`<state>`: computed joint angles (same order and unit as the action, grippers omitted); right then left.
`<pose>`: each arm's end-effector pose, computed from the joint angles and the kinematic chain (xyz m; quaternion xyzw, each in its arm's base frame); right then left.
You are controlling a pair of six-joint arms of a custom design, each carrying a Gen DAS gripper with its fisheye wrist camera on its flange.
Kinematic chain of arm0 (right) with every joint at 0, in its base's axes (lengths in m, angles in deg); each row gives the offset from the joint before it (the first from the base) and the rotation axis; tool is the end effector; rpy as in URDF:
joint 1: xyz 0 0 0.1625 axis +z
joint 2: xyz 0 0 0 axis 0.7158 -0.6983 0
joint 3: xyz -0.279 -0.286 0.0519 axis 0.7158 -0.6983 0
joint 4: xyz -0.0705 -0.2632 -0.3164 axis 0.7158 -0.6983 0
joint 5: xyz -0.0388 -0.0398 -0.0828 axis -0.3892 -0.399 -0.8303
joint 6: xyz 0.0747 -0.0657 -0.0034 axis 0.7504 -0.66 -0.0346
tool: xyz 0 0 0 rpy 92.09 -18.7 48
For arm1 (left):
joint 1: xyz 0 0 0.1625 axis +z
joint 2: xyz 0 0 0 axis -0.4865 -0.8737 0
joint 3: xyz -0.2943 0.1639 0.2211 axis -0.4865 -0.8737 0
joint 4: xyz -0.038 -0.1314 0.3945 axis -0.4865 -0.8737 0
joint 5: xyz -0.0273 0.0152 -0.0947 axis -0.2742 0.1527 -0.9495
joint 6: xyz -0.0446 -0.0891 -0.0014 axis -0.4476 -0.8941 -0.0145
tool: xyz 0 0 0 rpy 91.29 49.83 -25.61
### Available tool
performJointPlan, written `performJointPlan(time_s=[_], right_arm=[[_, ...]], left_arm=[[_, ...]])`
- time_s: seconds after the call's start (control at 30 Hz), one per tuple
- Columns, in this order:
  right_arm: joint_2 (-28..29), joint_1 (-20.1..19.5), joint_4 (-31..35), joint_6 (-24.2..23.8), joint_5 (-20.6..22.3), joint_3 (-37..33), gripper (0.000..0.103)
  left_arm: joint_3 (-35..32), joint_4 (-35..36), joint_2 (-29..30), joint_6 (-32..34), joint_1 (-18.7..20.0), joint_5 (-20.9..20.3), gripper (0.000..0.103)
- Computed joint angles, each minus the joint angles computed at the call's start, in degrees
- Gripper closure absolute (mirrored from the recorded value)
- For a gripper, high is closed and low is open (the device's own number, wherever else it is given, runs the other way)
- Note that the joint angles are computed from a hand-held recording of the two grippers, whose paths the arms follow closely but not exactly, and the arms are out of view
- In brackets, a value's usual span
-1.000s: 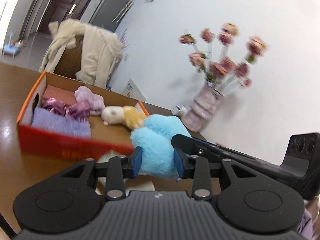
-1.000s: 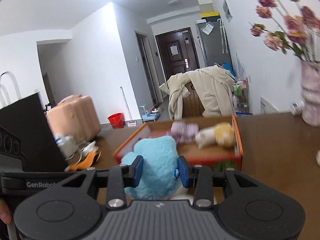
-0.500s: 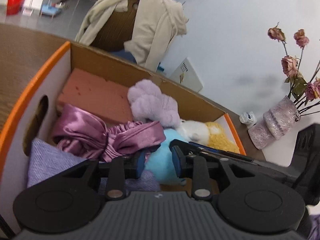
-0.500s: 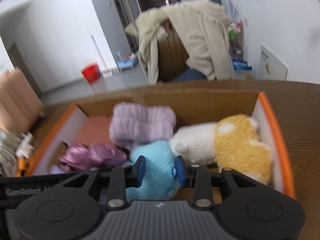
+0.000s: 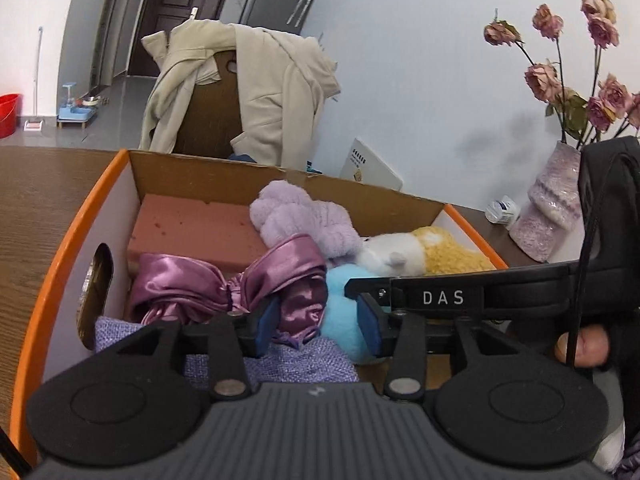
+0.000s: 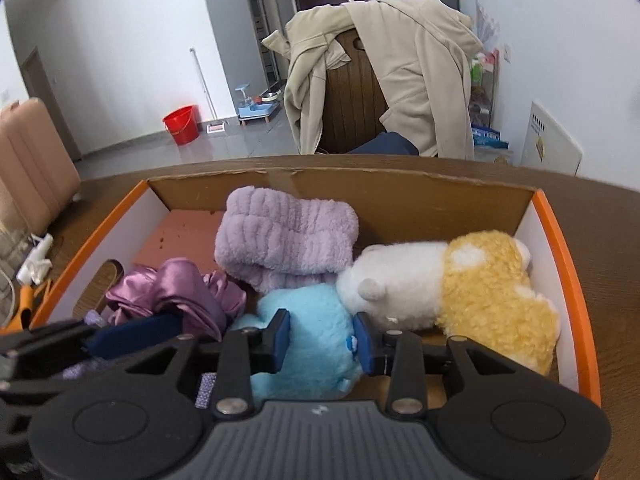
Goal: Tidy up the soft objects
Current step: 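Carry the blue plush with both grippers down into the box, then open both grippers and withdraw them toward the blue tissue pack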
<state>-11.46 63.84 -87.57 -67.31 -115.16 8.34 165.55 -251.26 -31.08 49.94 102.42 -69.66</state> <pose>0.3374 -0.6945 -0.0256 0.2026 -0.9056 0.2974 0.2247 -0.0200 -0.6361 0.2748 0.2187 0.8880 -0.3767 0.1476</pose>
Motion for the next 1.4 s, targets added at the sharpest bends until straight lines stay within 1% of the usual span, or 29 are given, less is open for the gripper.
performJointPlan(time_s=[0.1,0.13,0.17,0.2,0.23,0.27,0.3,0.33,0.4,0.47,0.53,0.6,0.63,0.7,0.77,0.8,0.83,0.9,1.0,1.07,1.13,1.2,1.27,1.3,1.33,1.4], right_arm=[[-0.7,-0.4,-0.5,1.1,1.4,0.9,0.066],[-0.8,-0.5,-1.6,1.2,1.8,1.5,0.065],[-1.0,-0.5,-3.1,1.0,2.0,2.1,0.063],[-1.1,-0.4,-6.0,-0.1,2.2,3.1,0.056],[-0.9,0.0,-10.6,-1.9,2.1,4.3,0.048],[-0.9,0.4,-13.2,-3.6,1.5,5.0,0.045],[-1.1,1.0,-15.2,-4.8,0.7,5.9,0.041],[-1.8,1.5,-17.0,-5.4,0.5,7.2,0.041],[-3.7,2.2,-19.3,-5.9,1.2,10.2,0.04],[-5.8,3.2,-24.2,-7.2,1.5,14.4,0.037],[-8.2,4.3,-28.9,-7.8,1.4,19.0,0.034],[-10.2,5.4,-33.8,-8.0,0.8,24.0,0.033],[-11.3,6.0,-36.8,-8.4,0.3,27.0,0.03],[-12.3,7.6,-41.7,-10.4,-2.1,31.2,0.028],[-12.1,9.4,-48.8,-14.9,-4.6,35.0,0.028],[-12.2,10.3,-52.1,-16.4,-5.6,37.2,0.025],[-12.4,11.0,-54.7,-17.1,-5.9,39.5,0.023],[-12.9,11.7,-58.8,-16.3,-5.8,43.8,0.019],[-12.6,13.1,-64.9,-13.8,-6.8,49.8,0.019],[-11.5,14.6,-69.0,-12.8,-8.9,52.4,0.019],[-10.0,16.0,-73.9,-12.9,-10.5,54.4,0.019],[-9.2,17.2,-77.0,-13.0,-11.6,56.2,0.018],[-8.6,18.6,-79.0,-12.5,-13.2,57.9,0.016],[-8.6,19.1,-79.1,-11.5,-13.7,58.8,0.014],[-8.7,19.4,-78.4,-10.1,-14.4,59.2,0.013],[-8.2,20.0,-77.9,-8.1,-15.3,59.4,0.013]], left_arm=[[0.0,0.3,-0.1,0.6,0.0,-0.2,0.049],[0.0,0.8,-0.3,0.7,0.0,-0.3,0.046],[0.0,0.8,-0.4,0.7,-0.1,-0.2,0.045],[0.2,0.9,-0.7,1.0,-0.4,-0.1,0.043],[0.4,1.2,-1.2,1.4,-0.5,-0.6,0.042],[0.8,1.5,-2.0,1.6,-0.8,-1.0,0.04],[1.6,1.3,-3.0,2.3,-1.1,-1.6,0.037],[2.5,1.0,-4.1,3.0,-1.5,-1.8,0.034],[5.0,0.4,-7.0,4.4,-2.9,-1.1,0.033],[7.7,-0.2,-10.4,5.7,-4.2,-0.6,0.03],[10.7,-0.5,-14.1,5.5,-5.6,1.5,0.027],[13.9,-0.5,-18.1,5.6,-6.8,2.5,0.025],[16.0,-0.9,-20.3,5.5,-7.3,2.8,0.023],[19.5,-1.7,-23.7,5.8,-8.1,3.0,0.022],[23.4,-2.2,-27.2,5.6,-9.8,5.5,0.022],[25.4,-2.9,-28.8,5.4,-10.8,6.9,0.021],[27.6,-3.8,-30.7,5.6,-11.6,7.5,0.018],[32.1,-6.1,-34.5,5.9,-13.6,9.4,0.016],[39.6,-10.3,-40.2,6.1,-17.2,12.9,0.013],[44.2,-12.8,-43.1,5.7,-20.0,16.0,0.011],[49.0,-14.7,-46.1,4.6,-23.5,19.8,0.011],[52.5,-11.1,-51.0,0.8,-26.3,22.2,0.01],[55.2,-6.3,-56.7,-3.4,-28.6,23.7,0.007],[56.3,-2.7,-60.1,-6.2,-30.0,24.9,0.007],[56.8,0.0,-62.4,-7.8,-30.7,25.2,0.007],[57.2,5.0,-65.8,-9.0,-31.3,25.0,0.006]])
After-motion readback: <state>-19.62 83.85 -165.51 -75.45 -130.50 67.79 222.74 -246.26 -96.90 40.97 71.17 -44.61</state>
